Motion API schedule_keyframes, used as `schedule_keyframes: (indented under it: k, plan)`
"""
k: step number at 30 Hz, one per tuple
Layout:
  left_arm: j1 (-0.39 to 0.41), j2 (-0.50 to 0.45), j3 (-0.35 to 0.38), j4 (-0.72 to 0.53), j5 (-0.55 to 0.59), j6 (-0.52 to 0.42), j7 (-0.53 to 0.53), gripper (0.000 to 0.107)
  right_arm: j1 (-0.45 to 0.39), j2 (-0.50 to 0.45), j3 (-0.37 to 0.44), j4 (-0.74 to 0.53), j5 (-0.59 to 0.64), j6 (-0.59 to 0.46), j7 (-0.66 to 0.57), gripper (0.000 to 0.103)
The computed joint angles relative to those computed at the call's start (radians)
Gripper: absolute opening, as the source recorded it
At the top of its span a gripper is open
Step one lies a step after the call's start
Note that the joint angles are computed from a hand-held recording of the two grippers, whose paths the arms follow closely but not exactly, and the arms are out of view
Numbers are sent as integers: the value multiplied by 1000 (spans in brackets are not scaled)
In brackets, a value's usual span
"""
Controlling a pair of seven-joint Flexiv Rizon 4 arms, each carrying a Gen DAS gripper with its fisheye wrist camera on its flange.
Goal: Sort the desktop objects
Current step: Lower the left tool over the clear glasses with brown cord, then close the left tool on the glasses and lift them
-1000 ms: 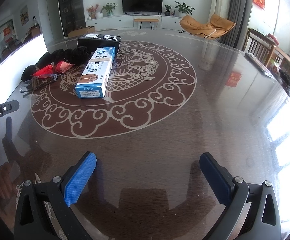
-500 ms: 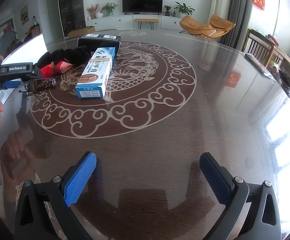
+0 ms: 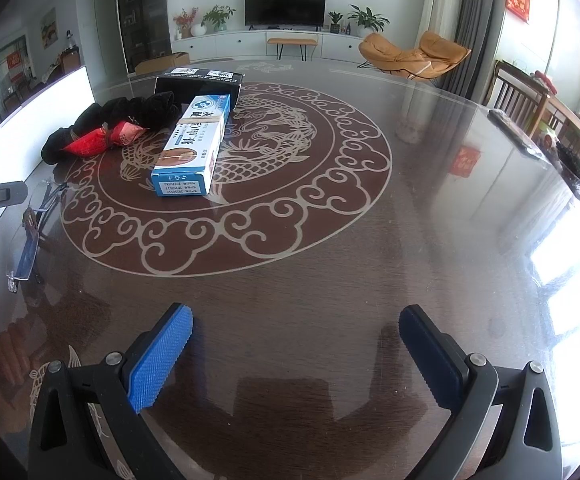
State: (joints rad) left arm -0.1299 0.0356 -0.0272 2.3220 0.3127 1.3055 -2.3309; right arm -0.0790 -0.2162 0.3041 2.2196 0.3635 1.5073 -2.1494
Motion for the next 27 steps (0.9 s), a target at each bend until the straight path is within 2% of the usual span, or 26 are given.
schedule_keyframes:
  k: [2,3,6,8,9,16,27]
  plan:
    - [-6,-22,-6,2,-19,9,-1,102,0,0,0,-1,2,-2,-1,103]
    - [-10,-37,-12,-17,10,-13,-27,102,1,1,0,0,2,-2,-1,103]
    - [-45,-66,-22,-111,187,-161,-164,102,11,1,-11,7,-7,11,9,103]
    - [-76,-80,-30,-166,252,-268,-210,102,21,1,-22,20,-25,35,28,103]
    - [-89,-83,-29,-180,284,-289,-237,103,25,2,-26,27,-37,46,37,103]
    - [-96,-69,-1,-164,307,-274,-274,103,-9,-6,4,29,-71,53,63,103]
    - [-93,-64,-1,-154,341,-261,-311,103,-27,-10,19,30,-88,56,74,103]
